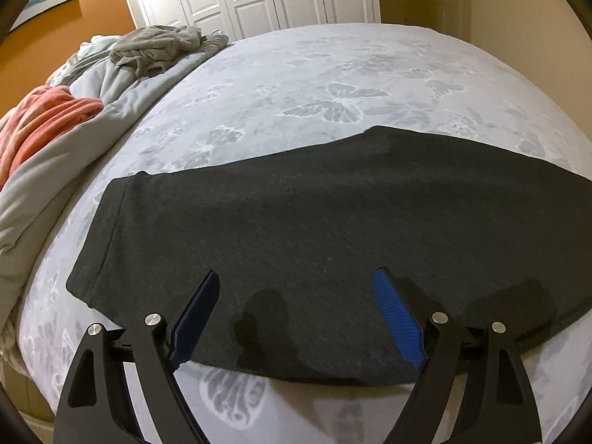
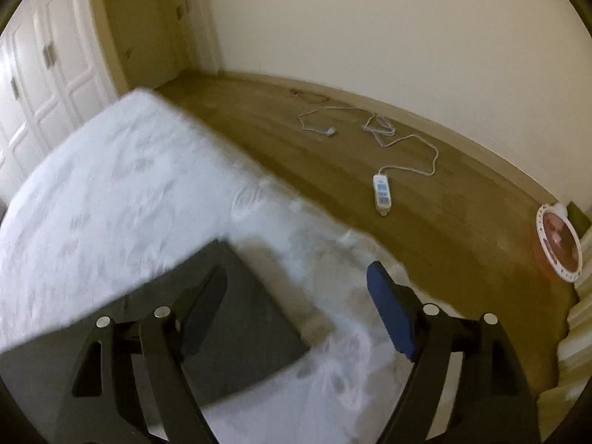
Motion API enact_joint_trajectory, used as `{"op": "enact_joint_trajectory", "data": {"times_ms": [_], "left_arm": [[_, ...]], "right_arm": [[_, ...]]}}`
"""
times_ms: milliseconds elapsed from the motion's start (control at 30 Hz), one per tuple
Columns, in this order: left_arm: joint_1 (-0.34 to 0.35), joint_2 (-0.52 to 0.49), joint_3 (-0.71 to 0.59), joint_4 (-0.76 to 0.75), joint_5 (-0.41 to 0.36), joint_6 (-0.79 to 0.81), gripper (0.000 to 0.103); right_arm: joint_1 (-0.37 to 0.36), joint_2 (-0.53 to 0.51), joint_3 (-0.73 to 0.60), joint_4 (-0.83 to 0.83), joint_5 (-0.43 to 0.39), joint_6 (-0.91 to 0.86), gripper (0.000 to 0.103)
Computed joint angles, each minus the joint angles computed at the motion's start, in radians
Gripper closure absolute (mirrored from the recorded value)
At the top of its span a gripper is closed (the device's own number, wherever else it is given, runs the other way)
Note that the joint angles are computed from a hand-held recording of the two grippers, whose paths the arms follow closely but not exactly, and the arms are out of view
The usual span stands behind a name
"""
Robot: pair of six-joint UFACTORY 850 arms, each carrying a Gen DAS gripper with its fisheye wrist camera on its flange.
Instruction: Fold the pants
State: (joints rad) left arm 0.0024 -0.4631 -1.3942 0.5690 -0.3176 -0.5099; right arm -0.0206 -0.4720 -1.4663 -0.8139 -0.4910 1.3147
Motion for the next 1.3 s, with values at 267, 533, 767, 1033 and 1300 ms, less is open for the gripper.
{"op": "enact_joint_trajectory", "data": {"times_ms": [267,533,767,1033,1300], "left_arm": [[0.007,0.041,0.031,-0.042,0.034,0.034,0.02],[0.044,0.017,-0.007,-0.328,-0.015,0.245,0.019],[0.101,0.011,-0.028,-0.62,-0.054,0.448,0.019],[0.145,0.023,-0.032,-0.769,-0.056,0.516,0.019],[0.166,0.041,-0.009,-0.798,-0.055,0.589,0.019]], "right_arm": [[0.002,-0.015,0.009,0.396,-0.02,-0.243,0.017],[0.023,-0.052,-0.014,0.211,-0.021,-0.06,0.016],[0.004,-0.024,-0.008,0.38,0.189,-0.243,0.088],[0.215,-0.042,-0.212,1.029,0.321,-1.081,0.088],[0.475,-0.453,-0.73,0.876,-0.125,-1.232,0.076]]}}
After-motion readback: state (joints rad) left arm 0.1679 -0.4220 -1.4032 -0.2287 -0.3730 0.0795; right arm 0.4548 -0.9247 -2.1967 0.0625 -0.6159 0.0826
